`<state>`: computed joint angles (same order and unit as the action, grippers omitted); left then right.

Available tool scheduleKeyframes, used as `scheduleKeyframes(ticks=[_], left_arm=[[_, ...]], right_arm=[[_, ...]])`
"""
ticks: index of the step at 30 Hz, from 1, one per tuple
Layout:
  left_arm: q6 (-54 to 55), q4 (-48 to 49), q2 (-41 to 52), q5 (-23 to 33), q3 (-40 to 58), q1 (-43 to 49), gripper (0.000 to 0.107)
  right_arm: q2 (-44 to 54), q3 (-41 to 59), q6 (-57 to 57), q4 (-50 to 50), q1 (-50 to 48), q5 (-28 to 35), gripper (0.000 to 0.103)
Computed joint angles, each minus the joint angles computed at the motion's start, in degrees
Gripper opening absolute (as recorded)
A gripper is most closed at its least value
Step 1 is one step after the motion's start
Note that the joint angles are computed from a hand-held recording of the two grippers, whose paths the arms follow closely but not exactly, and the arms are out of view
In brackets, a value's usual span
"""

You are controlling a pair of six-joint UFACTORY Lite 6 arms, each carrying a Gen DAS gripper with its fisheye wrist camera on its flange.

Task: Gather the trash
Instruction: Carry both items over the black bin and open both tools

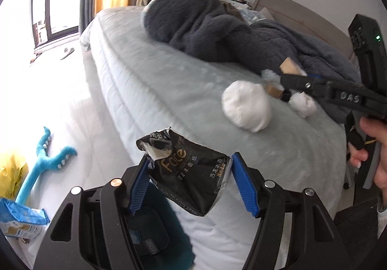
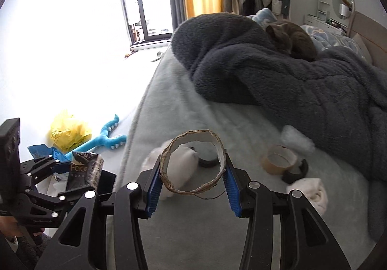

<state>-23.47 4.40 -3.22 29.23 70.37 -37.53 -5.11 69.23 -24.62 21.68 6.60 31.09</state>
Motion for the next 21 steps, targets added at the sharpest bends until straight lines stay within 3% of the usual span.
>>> scheduleKeyframes(ticks=[11,21], left_arm=[[3.46,-2.40,-5.29,2.93,-11.15,8.94,0.068],[14.90,-10.81,-7.35,4.60,-19.19,18.19,0.068]], right_arm=[[5.30,4.78,9.30,-5.21,12.48,-2.22,0.047],[12.69,10.04,15.45,-7.61,22.17,-3.47,0.047]])
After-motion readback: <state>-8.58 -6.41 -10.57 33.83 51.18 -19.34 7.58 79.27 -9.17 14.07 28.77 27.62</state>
